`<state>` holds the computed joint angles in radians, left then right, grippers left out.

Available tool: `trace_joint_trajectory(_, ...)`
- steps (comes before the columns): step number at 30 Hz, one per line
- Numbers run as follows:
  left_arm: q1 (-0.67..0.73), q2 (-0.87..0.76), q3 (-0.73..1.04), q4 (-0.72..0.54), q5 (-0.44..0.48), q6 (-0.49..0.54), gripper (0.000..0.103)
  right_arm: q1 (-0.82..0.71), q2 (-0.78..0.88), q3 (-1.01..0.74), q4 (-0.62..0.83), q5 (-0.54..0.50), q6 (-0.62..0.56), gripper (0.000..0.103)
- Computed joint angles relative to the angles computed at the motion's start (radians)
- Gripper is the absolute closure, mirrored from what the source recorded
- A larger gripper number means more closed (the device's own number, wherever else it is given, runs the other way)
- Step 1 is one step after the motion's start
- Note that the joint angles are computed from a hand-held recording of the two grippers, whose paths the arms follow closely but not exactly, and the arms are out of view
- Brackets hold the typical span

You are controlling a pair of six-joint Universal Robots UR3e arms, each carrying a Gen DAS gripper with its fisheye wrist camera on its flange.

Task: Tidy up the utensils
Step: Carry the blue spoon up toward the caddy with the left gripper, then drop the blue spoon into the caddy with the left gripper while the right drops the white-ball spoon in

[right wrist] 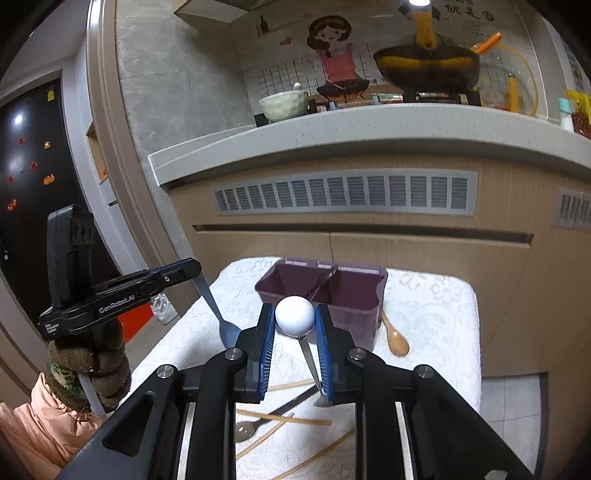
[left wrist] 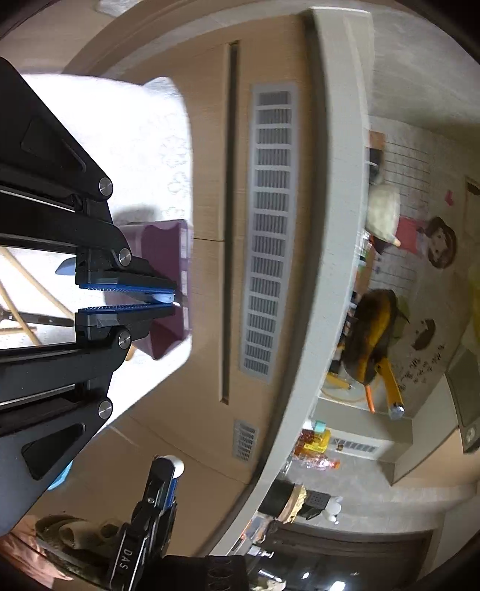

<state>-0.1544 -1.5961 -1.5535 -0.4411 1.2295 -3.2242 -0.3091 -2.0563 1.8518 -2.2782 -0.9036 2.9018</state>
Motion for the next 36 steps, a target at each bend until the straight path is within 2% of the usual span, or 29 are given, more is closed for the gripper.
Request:
trace_joint_trajectory(3,-0.015,-0.020,0.104,-0.033,0.013,0.020,0.097,0.017,0.037,-0.074,-0.027,-0.013,0.021,0.082)
trace_joint_trajectory(7,-0.026,-0.109,0.361,-0.112,0.012,0.035,0.097,0.039,0.154,-0.265,-0.058,-0.026,0.069,0.082)
trace_joint_trajectory(10,-0.035,-0.231,0.606,-0.176,0.032,0.053,0.097,0.072,0.270,-0.415,-0.085,-0.052,0.102,0.082)
trace_joint_trajectory(13,-0.019,-0.370,0.822,-0.258,0.003,0.047,0.097,0.114,0.408,-0.533,-0.130,-0.098,0.130,0.082)
trace_joint_trajectory(18,-0.002,-0.594,1.034,-0.333,-0.036,0.016,0.097,0.172,0.593,-0.577,-0.184,-0.153,0.148,0.082)
trace_joint_trajectory(22,0.018,-0.695,1.034,-0.368,-0.072,-0.010,0.095,0.217,0.743,-0.578,-0.187,-0.216,0.133,0.081)
trace_joint_trajectory(23,0.024,-0.698,1.012,-0.366,-0.079,-0.017,0.095,0.223,0.773,-0.590,-0.162,-0.229,0.131,0.077)
trace_joint_trajectory(26,0.044,-0.646,0.836,-0.302,-0.087,-0.016,0.092,0.227,0.797,-0.561,-0.162,-0.250,0.125,0.073)
trace_joint_trajectory(27,0.046,-0.620,0.771,-0.278,-0.082,-0.005,0.081,0.228,0.792,-0.539,-0.176,-0.264,0.121,0.073)
trace_joint_trajectory(28,0.047,-0.591,0.702,-0.254,-0.072,0.002,0.066,0.230,0.781,-0.516,-0.190,-0.277,0.116,0.072)
trace_joint_trajectory(30,0.047,-0.527,0.556,-0.194,-0.056,0.012,0.049,0.231,0.746,-0.459,-0.220,-0.302,0.106,0.070)
trace_joint_trajectory(33,0.059,-0.436,0.361,-0.144,-0.046,0.040,0.042,0.239,0.680,-0.371,-0.267,-0.342,0.090,0.059)
trace_joint_trajectory(35,0.065,-0.378,0.251,-0.133,-0.036,0.051,0.036,0.251,0.604,-0.266,-0.323,-0.381,0.067,0.042)
trace_joint_trajectory(36,0.068,-0.349,0.192,-0.127,-0.028,0.058,0.033,0.252,0.590,-0.245,-0.336,-0.388,0.058,0.037)
